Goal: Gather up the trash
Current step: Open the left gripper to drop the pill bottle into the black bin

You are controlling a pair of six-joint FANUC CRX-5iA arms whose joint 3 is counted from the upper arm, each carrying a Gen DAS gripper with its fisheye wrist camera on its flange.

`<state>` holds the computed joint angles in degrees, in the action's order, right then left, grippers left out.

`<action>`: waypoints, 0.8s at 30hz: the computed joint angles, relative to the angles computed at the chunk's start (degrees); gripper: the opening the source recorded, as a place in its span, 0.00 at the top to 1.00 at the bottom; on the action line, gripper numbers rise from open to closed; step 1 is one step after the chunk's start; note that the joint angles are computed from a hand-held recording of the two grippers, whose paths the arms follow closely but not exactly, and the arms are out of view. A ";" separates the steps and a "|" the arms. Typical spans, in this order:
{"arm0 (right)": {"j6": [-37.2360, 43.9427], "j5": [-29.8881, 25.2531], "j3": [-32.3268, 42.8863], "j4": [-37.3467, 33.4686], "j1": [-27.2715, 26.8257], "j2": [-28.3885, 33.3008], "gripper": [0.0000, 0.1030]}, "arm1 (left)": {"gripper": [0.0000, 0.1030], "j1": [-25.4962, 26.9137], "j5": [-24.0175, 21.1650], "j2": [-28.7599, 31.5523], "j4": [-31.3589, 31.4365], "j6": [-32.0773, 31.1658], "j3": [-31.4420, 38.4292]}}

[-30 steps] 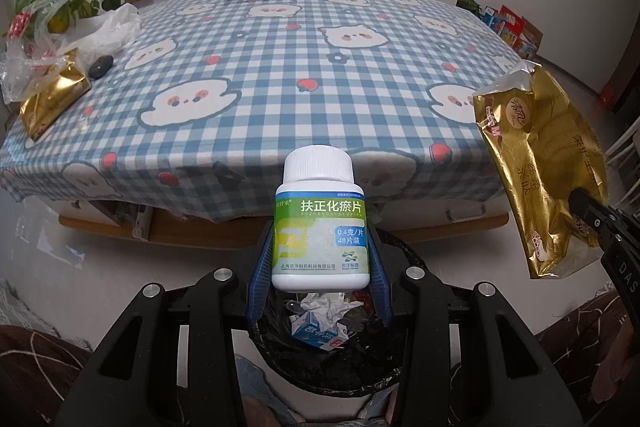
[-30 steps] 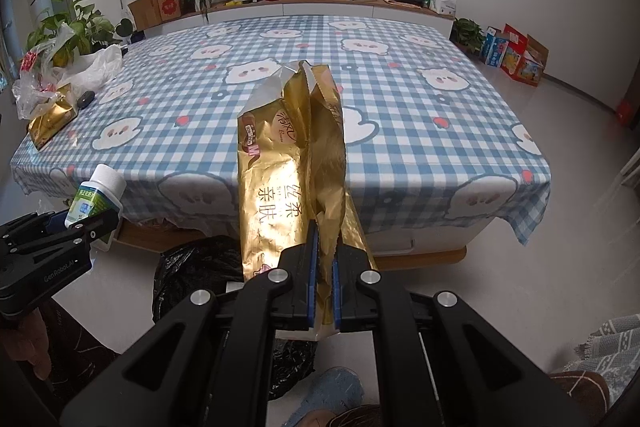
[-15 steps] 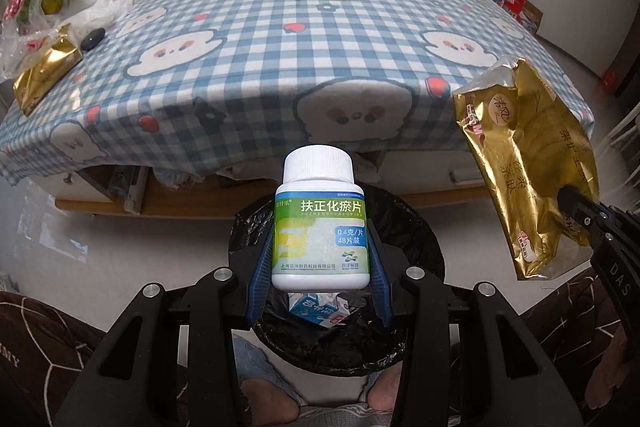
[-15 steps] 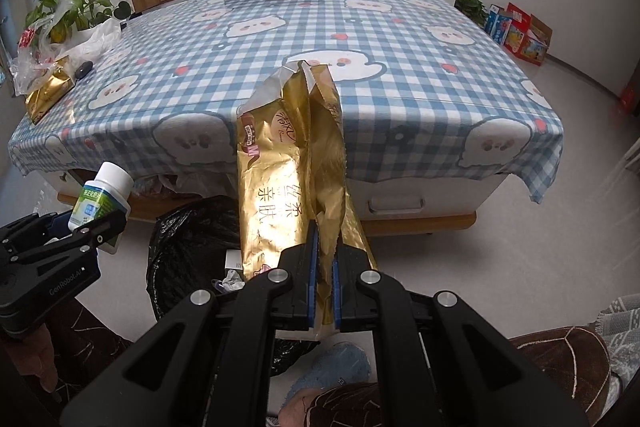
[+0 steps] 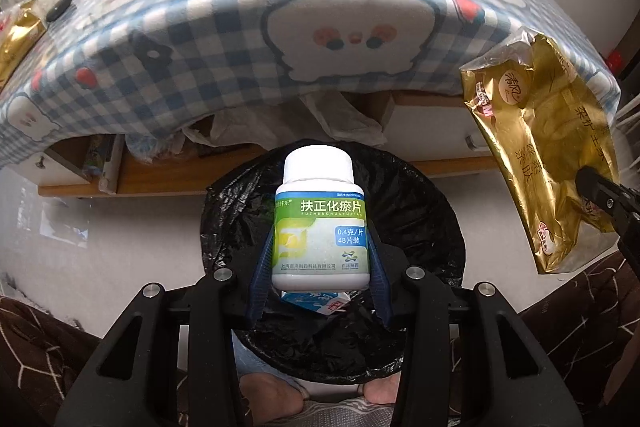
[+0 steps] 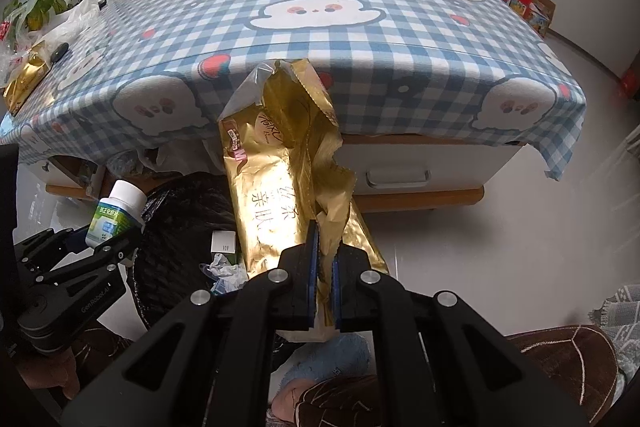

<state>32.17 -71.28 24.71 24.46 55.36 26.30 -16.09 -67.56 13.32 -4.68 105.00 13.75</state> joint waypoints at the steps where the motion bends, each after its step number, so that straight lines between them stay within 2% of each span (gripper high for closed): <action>1: 0.24 -0.09 0.25 -0.26 -0.11 0.28 0.96 | 0.60 -0.13 -0.08 0.55 -0.01 -0.06 0.19; 11: 1.27 -2.28 1.74 -2.79 -1.46 2.04 0.96 | 0.60 -1.23 0.06 4.98 1.57 -1.49 2.05; 17: 1.00 -2.19 1.41 -2.58 -1.39 2.05 0.96 | 0.59 -0.95 1.52 5.11 2.78 -2.10 1.63; 24: 2.12 -1.94 2.55 -2.14 0.19 2.52 0.96 | 0.33 0.57 1.64 2.05 2.05 -2.36 -0.64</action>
